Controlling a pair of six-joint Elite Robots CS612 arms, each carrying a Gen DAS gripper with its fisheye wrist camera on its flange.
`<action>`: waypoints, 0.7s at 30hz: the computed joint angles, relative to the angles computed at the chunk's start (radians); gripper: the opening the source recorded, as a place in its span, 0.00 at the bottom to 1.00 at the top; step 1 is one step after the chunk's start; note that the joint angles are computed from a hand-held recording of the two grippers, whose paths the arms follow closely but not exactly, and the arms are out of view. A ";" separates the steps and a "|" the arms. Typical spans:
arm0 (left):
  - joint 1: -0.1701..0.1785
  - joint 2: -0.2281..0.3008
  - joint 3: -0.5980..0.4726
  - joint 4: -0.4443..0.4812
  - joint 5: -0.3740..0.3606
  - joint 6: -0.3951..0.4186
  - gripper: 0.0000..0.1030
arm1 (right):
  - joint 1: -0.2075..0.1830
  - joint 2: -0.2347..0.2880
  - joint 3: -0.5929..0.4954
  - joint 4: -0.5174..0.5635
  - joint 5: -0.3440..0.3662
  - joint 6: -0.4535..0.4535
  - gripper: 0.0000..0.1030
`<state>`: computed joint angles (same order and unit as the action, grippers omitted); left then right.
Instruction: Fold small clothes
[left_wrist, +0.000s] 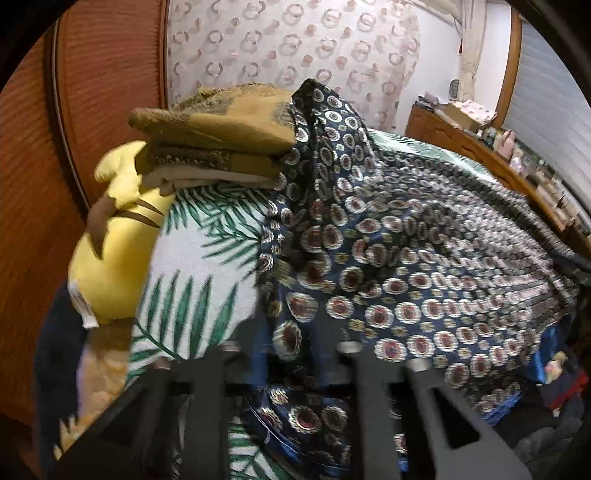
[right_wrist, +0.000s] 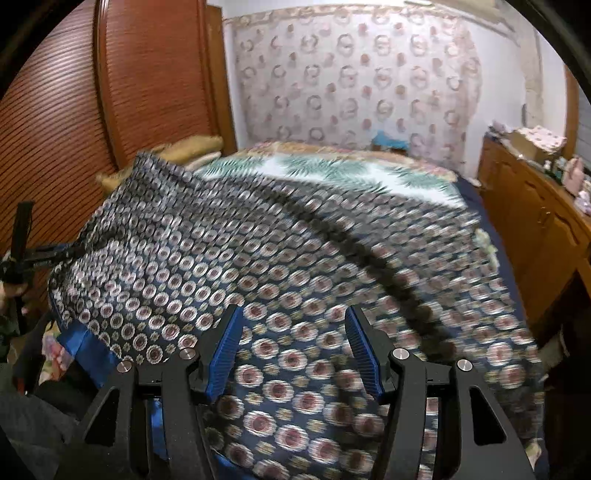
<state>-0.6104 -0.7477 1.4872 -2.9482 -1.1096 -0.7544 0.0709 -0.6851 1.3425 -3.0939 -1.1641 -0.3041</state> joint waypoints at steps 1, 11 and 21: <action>0.001 0.001 0.002 -0.013 -0.010 0.002 0.06 | 0.004 0.008 -0.011 0.016 -0.010 -0.008 0.59; -0.017 -0.012 0.024 -0.200 -0.007 0.024 0.04 | 0.010 0.035 -0.047 0.056 -0.041 -0.005 0.63; -0.027 -0.005 -0.013 -0.195 -0.005 0.087 0.04 | 0.006 0.030 -0.016 0.000 -0.070 -0.032 0.75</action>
<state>-0.6377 -0.7528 1.4746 -3.1428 -1.1146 -0.6670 0.0773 -0.6551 1.3263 -3.0937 -1.2346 -0.3360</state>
